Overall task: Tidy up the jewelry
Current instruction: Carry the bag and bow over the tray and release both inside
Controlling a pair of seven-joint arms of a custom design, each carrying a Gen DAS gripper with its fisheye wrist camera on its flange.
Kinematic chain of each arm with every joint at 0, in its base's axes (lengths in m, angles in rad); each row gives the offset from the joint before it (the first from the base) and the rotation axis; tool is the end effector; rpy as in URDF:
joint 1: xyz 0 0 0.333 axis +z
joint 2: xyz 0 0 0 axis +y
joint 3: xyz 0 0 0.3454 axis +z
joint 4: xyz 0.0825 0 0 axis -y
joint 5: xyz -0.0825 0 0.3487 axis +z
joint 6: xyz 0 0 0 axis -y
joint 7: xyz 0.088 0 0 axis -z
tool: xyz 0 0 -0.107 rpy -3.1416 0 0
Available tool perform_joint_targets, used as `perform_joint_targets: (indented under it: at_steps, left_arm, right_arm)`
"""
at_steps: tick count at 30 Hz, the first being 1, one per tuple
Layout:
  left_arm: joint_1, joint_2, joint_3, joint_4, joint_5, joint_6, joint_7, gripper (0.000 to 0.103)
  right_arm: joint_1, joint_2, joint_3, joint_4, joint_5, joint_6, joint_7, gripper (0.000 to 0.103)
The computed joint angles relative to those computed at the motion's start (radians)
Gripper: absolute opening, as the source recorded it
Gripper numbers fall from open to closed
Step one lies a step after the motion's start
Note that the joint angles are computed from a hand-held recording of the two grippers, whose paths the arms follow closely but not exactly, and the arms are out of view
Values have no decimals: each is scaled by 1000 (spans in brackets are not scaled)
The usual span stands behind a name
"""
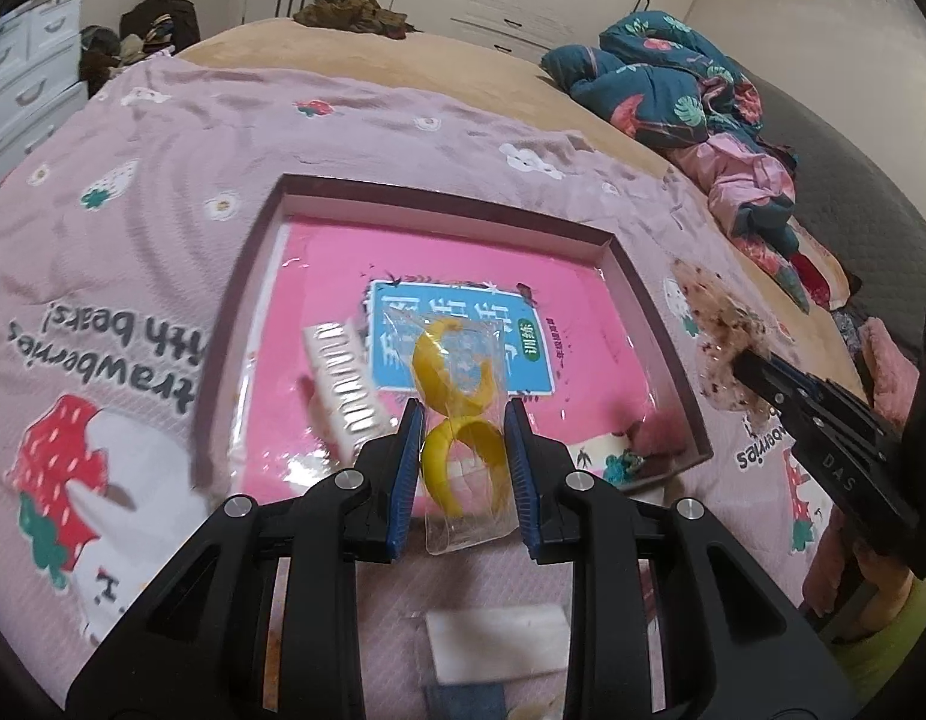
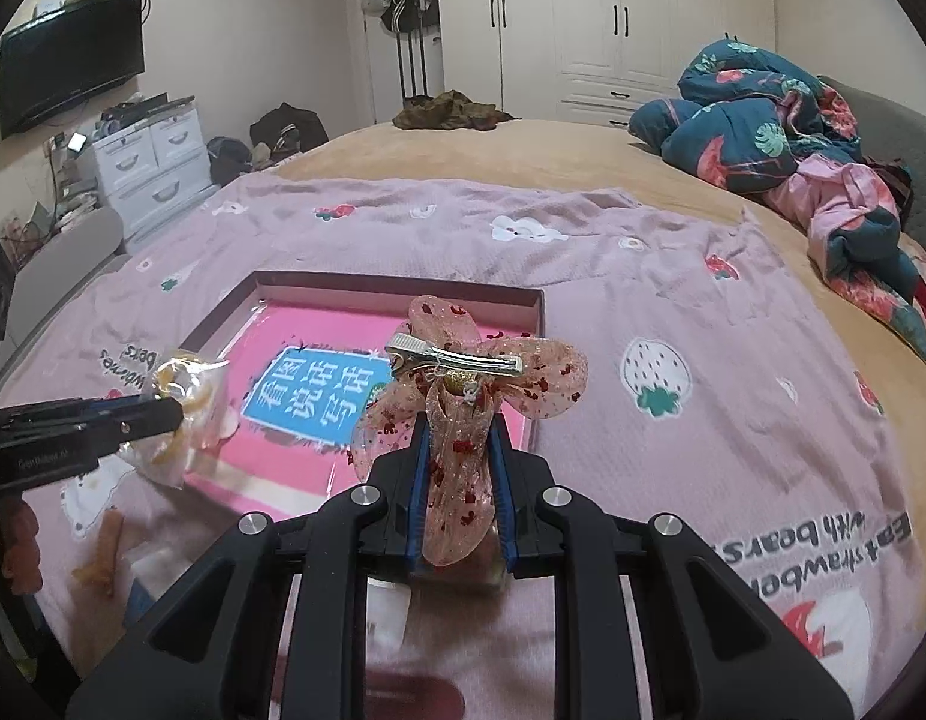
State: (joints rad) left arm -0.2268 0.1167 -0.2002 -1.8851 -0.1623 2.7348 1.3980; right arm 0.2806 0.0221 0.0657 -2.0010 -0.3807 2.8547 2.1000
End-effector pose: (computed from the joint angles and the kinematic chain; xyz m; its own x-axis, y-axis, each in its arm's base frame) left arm 0.5601 -0.2410 0.5758 -0.2127 -0.9361 0.2801 -0.7867 -0.0059 -0.6173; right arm 0.5355 0.2142 0.5878 0.1592 -0.9857 -0.0548 -0.6548 -0.0639 -0.7531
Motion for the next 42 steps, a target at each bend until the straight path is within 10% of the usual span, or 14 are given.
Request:
perform_joint_targets:
  at_steps: [28,42]
  left_arm:
    - [-18,99,6,88,-2,-36,33,26]
    - [-14,43,2,33,-3,-9,22,44]
  right_arm:
    - [9,180,1,139,163,-59,-114,24]
    - [22,77,-21,17,54,27,24,68]
